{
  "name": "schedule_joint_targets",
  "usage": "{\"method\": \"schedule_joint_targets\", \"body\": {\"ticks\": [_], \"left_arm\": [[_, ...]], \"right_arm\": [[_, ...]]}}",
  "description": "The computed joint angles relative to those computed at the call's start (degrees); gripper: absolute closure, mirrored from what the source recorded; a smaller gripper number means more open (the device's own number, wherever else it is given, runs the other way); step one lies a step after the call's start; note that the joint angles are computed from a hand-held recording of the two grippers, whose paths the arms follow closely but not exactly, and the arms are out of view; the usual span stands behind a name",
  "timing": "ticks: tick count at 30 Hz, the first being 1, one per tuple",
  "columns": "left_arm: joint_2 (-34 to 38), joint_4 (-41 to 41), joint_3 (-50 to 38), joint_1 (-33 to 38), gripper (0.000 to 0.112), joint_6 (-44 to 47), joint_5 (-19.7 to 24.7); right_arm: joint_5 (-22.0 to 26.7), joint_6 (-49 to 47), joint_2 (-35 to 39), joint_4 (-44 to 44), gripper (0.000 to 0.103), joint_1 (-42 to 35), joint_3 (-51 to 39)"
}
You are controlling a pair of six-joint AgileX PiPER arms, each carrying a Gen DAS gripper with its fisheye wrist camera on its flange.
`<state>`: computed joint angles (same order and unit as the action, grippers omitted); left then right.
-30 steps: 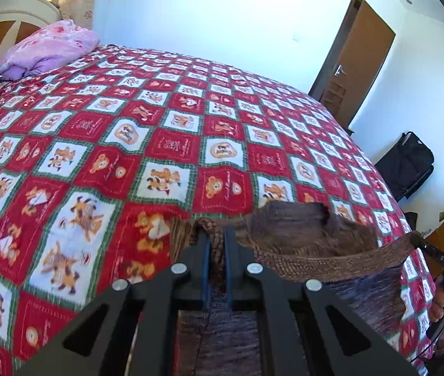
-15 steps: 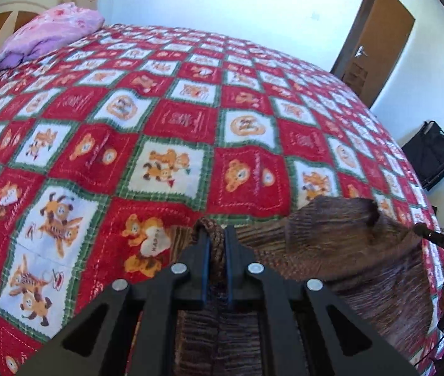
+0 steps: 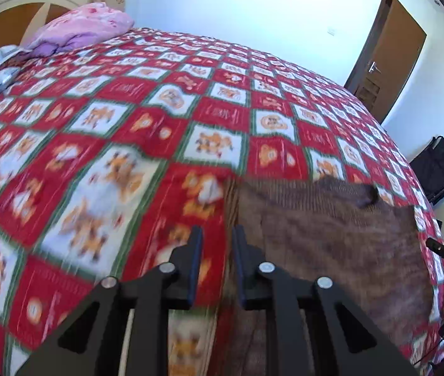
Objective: Fold small clothes
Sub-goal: 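Lay the hem down near the collar and open both grippers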
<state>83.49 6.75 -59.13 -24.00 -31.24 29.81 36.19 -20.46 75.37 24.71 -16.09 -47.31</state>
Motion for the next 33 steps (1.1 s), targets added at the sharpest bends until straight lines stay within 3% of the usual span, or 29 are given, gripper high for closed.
{"method": "schedule_joint_targets", "body": {"ticks": [7,11,18,19,20,21,23,29,33], "left_arm": [[-9.7,-4.9,11.4,-4.5,0.092,2.1,-2.5],[-10.3,4.7,13.9,-9.8,0.092,-9.1,-3.0],[-12.1,10.6,16.8,-12.9,0.092,-17.2,-4.1],[-11.8,10.2,16.8,-12.7,0.092,-16.6,-4.4],[-11.5,11.3,16.8,-12.9,0.093,-17.2,-4.3],[-11.4,12.2,17.0,-13.0,0.095,-17.8,-4.4],[-12.5,13.3,18.0,-13.0,0.105,-18.2,-5.2],[-19.9,19.6,21.6,-15.4,0.108,-24.2,-3.7],[-21.8,14.2,24.2,-15.3,0.108,-19.4,-4.0]], "right_arm": [[6.0,-7.3,-11.8,3.4,0.031,-5.9,10.4],[8.6,-9.9,-17.0,4.1,0.031,-9.8,13.7],[9.1,-10.6,-19.1,3.0,0.036,-10.5,15.8],[8.5,-10.1,-18.7,2.6,0.042,-10.0,16.0],[7.7,-9.6,-18.4,2.0,0.058,-9.5,16.4],[7.3,-9.3,-18.4,1.5,0.067,-9.1,16.8],[6.6,-8.2,-19.0,0.4,0.089,-7.5,17.4],[10.5,-8.3,-26.1,-0.2,0.096,-8.0,17.7],[13.3,-12.9,-27.0,2.3,0.097,-12.4,18.3]]}}
